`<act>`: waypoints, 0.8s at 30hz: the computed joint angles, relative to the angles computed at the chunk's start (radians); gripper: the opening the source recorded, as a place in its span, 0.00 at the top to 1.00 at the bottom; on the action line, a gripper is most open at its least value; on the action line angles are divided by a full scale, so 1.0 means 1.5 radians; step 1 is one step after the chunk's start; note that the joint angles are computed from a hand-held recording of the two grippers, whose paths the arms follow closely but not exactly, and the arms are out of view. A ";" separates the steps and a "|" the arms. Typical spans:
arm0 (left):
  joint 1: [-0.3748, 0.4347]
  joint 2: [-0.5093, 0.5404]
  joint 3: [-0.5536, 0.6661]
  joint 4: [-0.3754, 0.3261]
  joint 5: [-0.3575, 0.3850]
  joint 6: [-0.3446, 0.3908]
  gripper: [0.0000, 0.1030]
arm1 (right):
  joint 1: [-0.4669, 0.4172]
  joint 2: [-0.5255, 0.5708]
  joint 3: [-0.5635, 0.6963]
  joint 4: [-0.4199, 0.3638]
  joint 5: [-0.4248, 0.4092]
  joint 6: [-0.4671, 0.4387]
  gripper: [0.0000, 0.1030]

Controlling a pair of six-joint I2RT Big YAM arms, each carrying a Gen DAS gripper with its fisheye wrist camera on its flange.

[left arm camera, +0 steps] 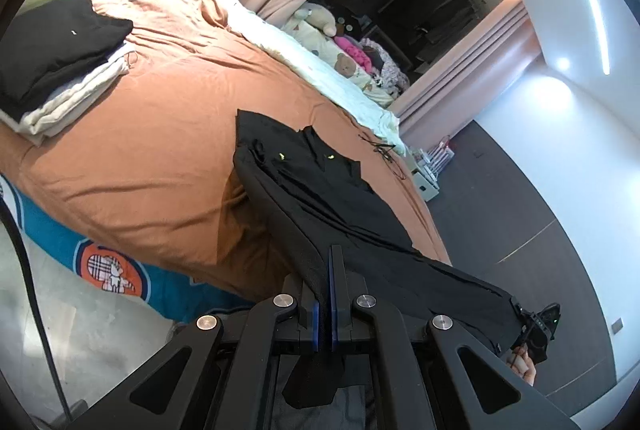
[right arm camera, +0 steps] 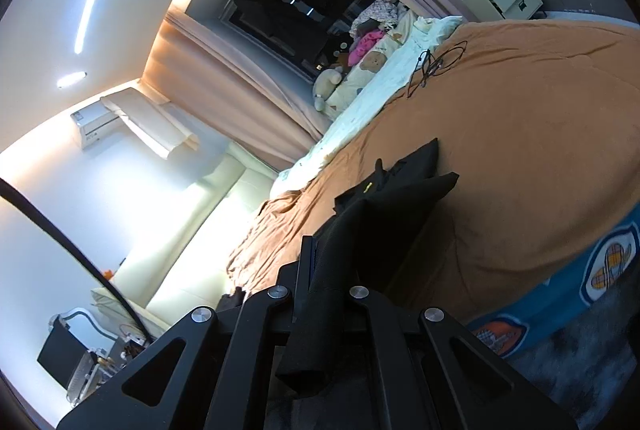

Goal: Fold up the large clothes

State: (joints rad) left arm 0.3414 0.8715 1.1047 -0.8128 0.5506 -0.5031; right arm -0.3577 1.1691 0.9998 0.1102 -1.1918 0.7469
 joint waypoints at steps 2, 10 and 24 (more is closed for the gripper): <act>0.010 -0.026 -0.016 -0.003 0.012 -0.001 0.97 | -0.002 0.002 -0.013 0.033 -0.005 0.020 1.00; 0.023 -0.048 -0.026 -0.001 0.029 0.002 0.97 | -0.005 0.026 -0.036 0.131 -0.024 0.058 1.00; -0.001 0.108 0.114 0.065 -0.009 0.003 0.97 | 0.069 0.169 0.115 0.203 0.067 0.122 1.00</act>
State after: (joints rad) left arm 0.3392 1.0335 1.2758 -0.7159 0.5364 -0.4991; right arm -0.2538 1.4231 1.1721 0.4145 -1.0910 0.9305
